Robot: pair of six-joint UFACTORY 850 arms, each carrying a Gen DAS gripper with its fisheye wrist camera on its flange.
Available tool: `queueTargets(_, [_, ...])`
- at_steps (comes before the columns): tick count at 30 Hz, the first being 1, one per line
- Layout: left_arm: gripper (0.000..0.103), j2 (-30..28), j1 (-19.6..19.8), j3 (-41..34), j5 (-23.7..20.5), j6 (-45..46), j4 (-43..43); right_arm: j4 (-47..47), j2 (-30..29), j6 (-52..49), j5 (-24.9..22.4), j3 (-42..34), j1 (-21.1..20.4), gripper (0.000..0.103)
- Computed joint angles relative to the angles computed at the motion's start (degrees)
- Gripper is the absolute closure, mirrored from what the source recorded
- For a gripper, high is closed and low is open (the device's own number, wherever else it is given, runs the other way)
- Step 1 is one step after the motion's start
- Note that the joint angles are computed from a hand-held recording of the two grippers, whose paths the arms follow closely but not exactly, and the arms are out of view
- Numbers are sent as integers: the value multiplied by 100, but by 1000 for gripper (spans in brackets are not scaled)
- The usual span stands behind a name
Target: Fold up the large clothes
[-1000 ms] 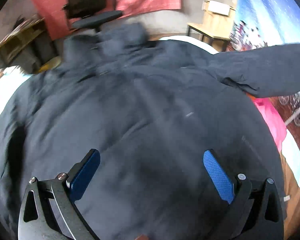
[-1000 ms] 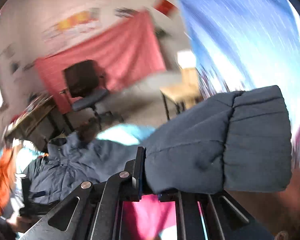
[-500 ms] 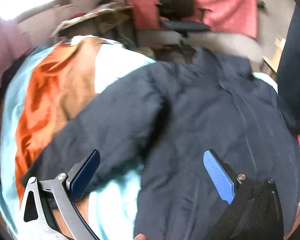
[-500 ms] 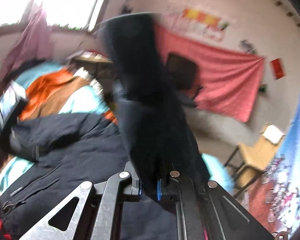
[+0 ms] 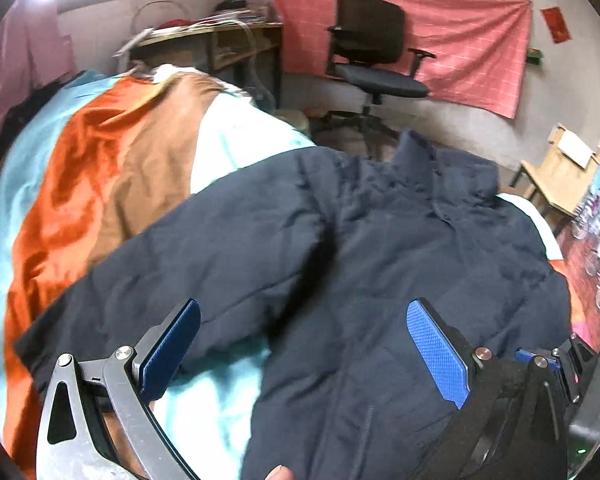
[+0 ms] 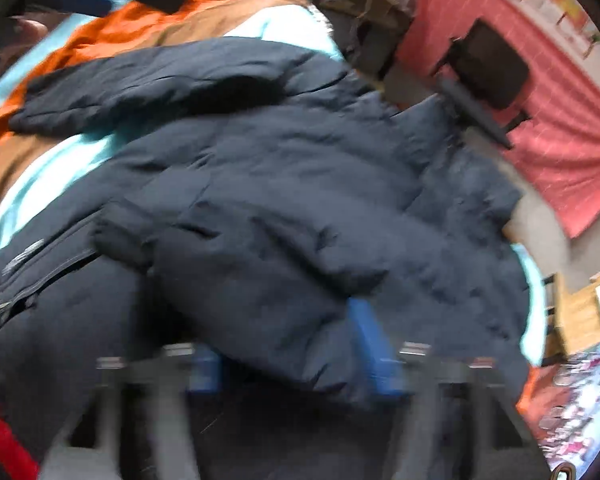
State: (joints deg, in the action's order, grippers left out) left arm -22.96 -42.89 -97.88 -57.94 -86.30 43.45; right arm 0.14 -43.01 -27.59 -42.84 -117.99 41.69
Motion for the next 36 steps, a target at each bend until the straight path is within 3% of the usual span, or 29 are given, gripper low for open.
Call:
queueTargets(1, [2,-23,-19,2,83,4,52,531,119,-337,-68,184,-99,4])
queueTargets(4, [2,-64,-48,75,386,-29,133,1902,284,-1051,-697,404,-391,4])
queueTargets(5, [2,-48,-51,147,596,-43,166,2099,441,-1169,-653,622,-473,4])
queueTargets(10, [2,-164,-91,254,1543,260,97,2492,1294,-1469,1096,1882,-926,4])
queueTargets(14, [2,-530,-222,-61,1880,981,-139,2540,1180,-473,1834,1750,-1413,4])
queueTargets(16, [2,-796,-303,-352,1778,1491,-291,2407,882,434,1828,1382,-1631,4])
queueTargets(18, [2,-1222,-399,-877,1226,2030,-371,2687,603,840,1709,1073,-1815,8])
queueTargets(20, [2,-1488,-398,-1153,957,2255,-515,2826,364,1075,1768,844,-1916,29])
queueTargets(23, [2,-1518,-247,-1069,1045,2112,-891,2060,3,1885,1758,440,-1906,50])
queueTargets(28, [1,-1579,-137,-1057,1113,2265,-1206,1042,-417,2578,1478,-68,-1768,49])
queueTargets(36, [1,-1952,-44,-1473,897,2601,-1205,1135,-971,2199,840,-738,-1784,45])
